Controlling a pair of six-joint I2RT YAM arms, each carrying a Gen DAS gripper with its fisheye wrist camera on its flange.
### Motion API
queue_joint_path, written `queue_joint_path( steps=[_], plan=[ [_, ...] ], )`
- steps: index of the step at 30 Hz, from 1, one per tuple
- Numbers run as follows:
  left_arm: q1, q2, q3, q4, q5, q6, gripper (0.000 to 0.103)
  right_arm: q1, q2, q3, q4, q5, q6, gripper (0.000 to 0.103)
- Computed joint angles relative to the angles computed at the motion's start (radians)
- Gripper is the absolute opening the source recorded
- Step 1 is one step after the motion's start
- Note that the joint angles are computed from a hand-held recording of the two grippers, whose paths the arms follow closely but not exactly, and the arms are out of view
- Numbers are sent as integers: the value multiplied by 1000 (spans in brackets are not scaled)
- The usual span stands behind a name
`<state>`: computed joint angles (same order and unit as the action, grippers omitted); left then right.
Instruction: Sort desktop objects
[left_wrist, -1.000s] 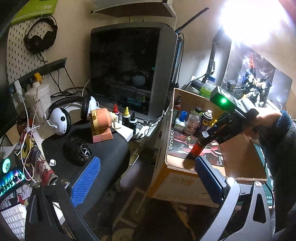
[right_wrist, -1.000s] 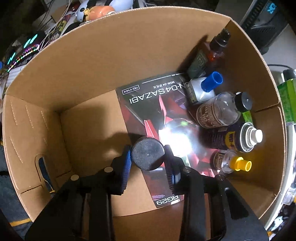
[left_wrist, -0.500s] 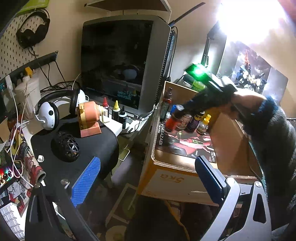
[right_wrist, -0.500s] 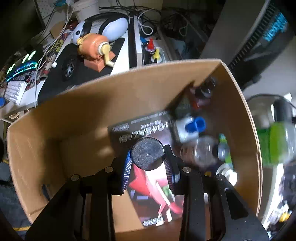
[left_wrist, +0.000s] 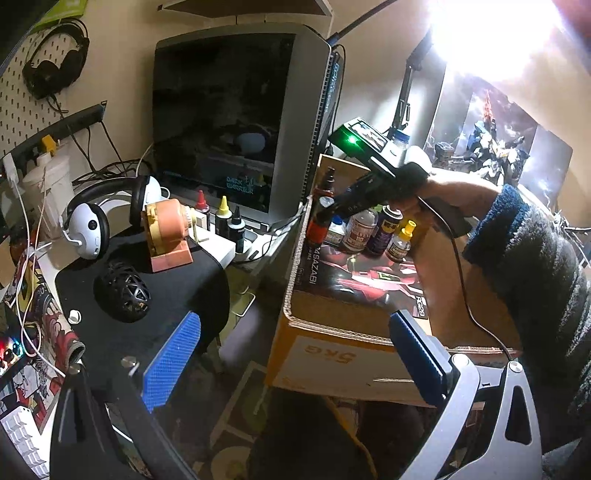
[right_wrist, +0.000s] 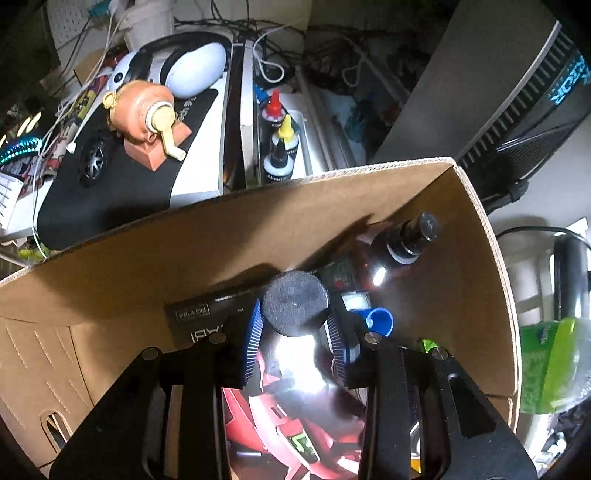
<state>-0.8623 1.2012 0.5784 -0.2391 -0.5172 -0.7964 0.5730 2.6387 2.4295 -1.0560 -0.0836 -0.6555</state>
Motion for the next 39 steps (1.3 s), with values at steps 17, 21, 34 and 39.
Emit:
queue_joint_path(
  steps=[17, 21, 34, 39],
  plan=[
    [-73, 52, 33, 53, -32, 8, 103, -54, -468, -533, 260, -71, -11, 71],
    [-133, 86, 60, 99, -76, 41, 103, -155, -814, -833, 348, -180, -35, 73],
    [-485, 580, 313, 555, -239, 262, 103, -1099, -1733, -1754, 544, -727, -214, 87],
    [-558, 865, 526, 715, -257, 342, 103, -1537, -1481, -1860, 522, -854, -507, 87]
  ],
)
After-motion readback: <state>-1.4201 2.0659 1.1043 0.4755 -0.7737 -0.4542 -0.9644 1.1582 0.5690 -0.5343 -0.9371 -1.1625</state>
